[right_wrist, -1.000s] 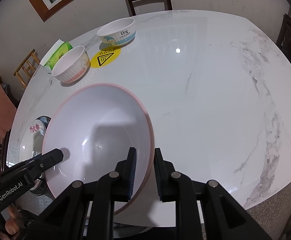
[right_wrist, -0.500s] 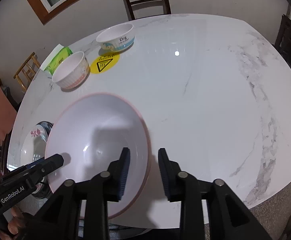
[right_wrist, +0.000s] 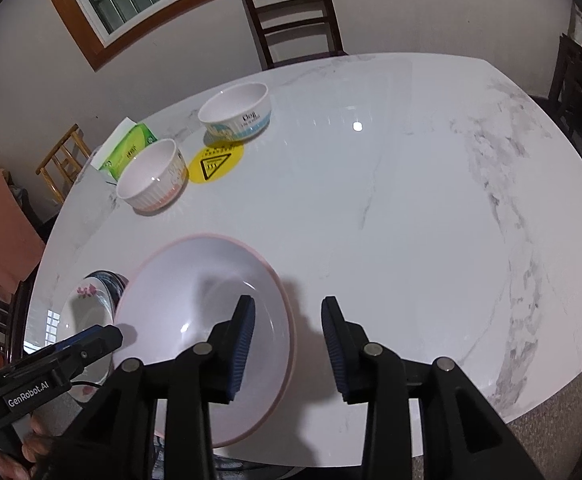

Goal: Organize plates and bowls
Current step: 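Lower the pink bowl onto the table and open both grippers, then move both grippers to the white pink-based bowl and grasp its rim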

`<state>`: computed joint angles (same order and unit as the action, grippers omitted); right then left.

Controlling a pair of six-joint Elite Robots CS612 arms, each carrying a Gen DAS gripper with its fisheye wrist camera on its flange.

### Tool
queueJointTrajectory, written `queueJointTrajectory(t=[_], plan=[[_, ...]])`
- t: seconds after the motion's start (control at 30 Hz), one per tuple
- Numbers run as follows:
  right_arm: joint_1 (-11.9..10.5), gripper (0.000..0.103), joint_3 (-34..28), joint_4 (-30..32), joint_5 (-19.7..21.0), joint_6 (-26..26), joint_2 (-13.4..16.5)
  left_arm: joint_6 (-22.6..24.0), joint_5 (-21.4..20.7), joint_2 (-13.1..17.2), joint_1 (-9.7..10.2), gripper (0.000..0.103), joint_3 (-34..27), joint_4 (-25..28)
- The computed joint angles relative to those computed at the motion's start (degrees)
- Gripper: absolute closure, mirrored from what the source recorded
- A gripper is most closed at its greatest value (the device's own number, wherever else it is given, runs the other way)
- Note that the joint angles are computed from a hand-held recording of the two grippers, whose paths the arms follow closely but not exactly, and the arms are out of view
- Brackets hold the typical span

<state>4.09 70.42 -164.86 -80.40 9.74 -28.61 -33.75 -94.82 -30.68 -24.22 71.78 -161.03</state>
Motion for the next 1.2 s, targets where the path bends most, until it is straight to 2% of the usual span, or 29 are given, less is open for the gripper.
queueJointTrajectory(t=[0.2,0.5,0.73,1.07,1.2], plan=[[0.2,0.068,-0.5,-0.4,0.1,-1.8,-0.1,-0.6,0.7,-0.6,0.4,0.064,0.9,-1.6],[1.0,0.068,-3.1,2.4,3.1,-4.8,0.4,-0.2,3.3,-0.8,1.39,0.062,0.5,-0.9],[1.6,0.068,-7.8,9.0,7.7,-5.6,2.1,-0.3,4.9,-0.5,2.57,0.06,-0.7,1.1],[2.6,0.068,-14.8,14.3,8.2,-5.3,5.2,-2.1,8.8,0.5,4.24,0.058,-3.3,4.1],[2.9,0.068,-17.2,15.5,8.5,-4.6,6.5,-4.0,8.9,1.5,4.95,0.058,-5.6,5.8]])
